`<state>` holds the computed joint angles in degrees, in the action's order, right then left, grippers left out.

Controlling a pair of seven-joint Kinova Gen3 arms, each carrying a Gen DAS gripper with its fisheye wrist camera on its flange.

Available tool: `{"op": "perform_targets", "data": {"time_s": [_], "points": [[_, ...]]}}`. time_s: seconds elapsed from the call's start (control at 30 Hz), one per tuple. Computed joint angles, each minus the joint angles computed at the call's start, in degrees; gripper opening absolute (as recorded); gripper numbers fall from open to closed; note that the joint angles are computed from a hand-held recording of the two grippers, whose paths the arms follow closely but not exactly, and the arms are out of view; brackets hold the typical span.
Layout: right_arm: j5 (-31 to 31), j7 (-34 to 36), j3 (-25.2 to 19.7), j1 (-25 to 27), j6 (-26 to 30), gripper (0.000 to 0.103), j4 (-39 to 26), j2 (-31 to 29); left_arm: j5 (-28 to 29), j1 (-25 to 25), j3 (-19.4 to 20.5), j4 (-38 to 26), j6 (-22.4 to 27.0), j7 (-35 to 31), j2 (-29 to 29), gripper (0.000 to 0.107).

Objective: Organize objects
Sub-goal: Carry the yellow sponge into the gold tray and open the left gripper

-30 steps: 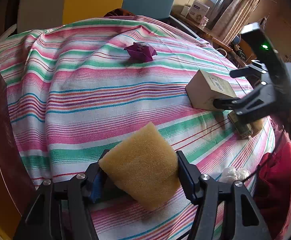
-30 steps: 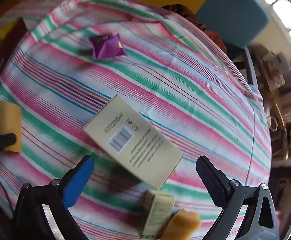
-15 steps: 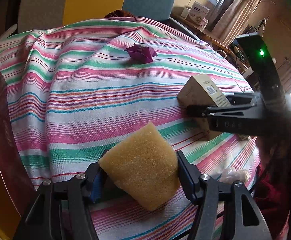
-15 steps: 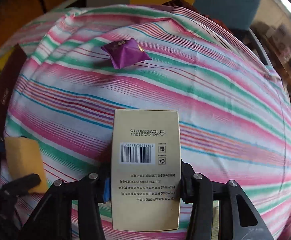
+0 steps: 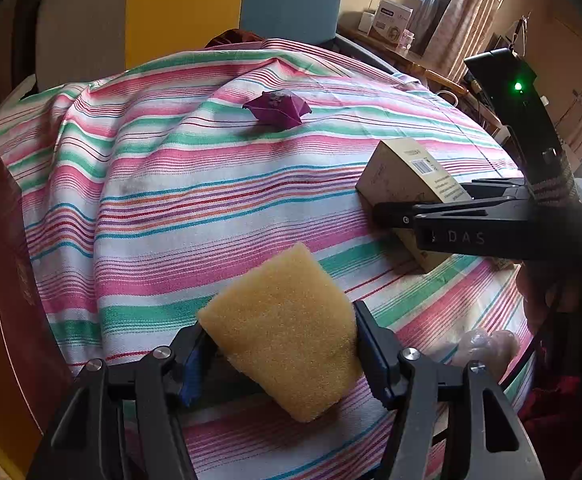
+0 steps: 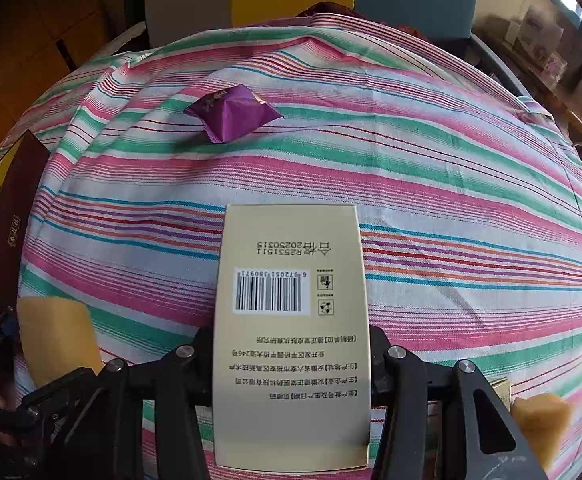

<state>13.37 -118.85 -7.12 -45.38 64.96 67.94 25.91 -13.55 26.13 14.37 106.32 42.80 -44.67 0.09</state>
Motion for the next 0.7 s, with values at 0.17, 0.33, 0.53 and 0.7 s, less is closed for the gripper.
{"op": "perform_targets", "data": {"time_s": [0.17,0.33,0.53,0.7], "points": [[0.2,0.8,-0.1,0.6,-1.0,0.051,1.5,-0.9,-2.9,0.9,0.6,-0.2,0.7,2.2,0.4,0.064],[0.5,0.1,-0.3,0.4,-2.1,0.051,3.4,-2.0,-3.2,1.2,0.7,-0.9,2.3,3.4,-0.2,0.061],[1.0,0.8,-0.5,0.4,-3.4,0.051,3.4,-1.3,0.6,-1.2,0.6,0.5,2.4,0.8,-8.5,0.060],[1.7,0.6,-0.2,-0.3,-3.5,0.051,3.5,-1.2,0.9,-7.4,0.8,0.5,7.5,0.4,-18.0,0.060]]}}
